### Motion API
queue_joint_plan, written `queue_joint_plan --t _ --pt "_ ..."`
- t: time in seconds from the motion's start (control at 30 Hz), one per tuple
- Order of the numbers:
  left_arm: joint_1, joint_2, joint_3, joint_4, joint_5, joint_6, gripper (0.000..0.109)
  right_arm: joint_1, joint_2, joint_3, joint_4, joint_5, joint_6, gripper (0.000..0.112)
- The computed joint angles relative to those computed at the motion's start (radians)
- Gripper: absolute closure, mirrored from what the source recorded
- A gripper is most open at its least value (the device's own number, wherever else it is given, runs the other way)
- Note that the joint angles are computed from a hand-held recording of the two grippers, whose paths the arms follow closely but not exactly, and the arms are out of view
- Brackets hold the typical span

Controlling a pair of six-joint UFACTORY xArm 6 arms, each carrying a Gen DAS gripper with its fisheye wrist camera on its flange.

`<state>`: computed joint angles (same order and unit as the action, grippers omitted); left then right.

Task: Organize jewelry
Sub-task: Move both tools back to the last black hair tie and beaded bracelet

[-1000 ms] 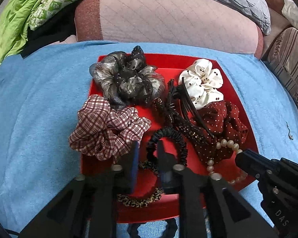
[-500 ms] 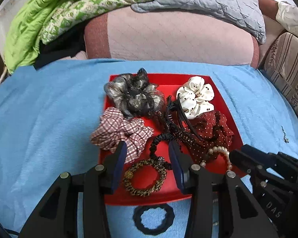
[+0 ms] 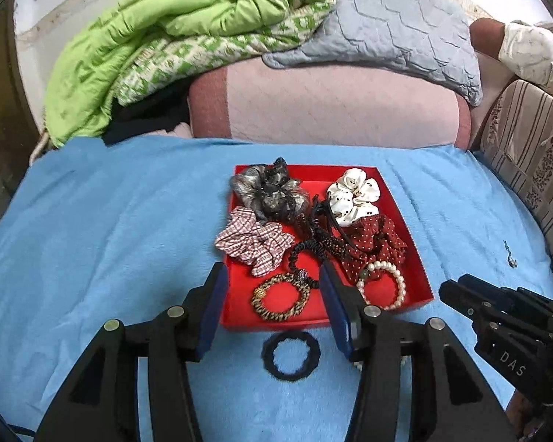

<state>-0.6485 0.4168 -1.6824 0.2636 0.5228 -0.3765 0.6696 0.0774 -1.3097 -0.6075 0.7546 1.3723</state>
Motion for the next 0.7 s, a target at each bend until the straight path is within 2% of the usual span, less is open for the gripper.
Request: queue_joint_plan --t 0.17,0.37,0.43,0.47,0.57,0.7 --pt "-0.006 -0.101 0.125 0.072 -0.043 -0.059 0.058 0.036 -0.058 0.063 -0.023 0.015 0.075 0.080" --pt "-0.003 -0.182 0.230 0.136 -0.048 -0.099 0.054 0.079 -0.111 0.132 -0.030 0.039 0.141 0.079" --pt "0.009 -0.202 0.272 0.164 -0.070 -0.133 0.050 0.090 -0.131 0.158 -0.034 0.043 0.162 0.078" --pt "0.014 -0.199 0.277 0.179 -0.059 -0.156 0.047 0.095 -0.143 0.177 -0.041 0.038 0.175 0.074" --pt "0.023 -0.175 0.266 0.118 -0.013 -0.116 0.047 0.095 -0.150 0.209 -0.010 0.036 0.176 0.073" --pt "0.034 -0.137 0.277 0.056 -0.011 -0.083 0.047 0.079 -0.147 0.241 0.019 -0.014 0.169 0.072"
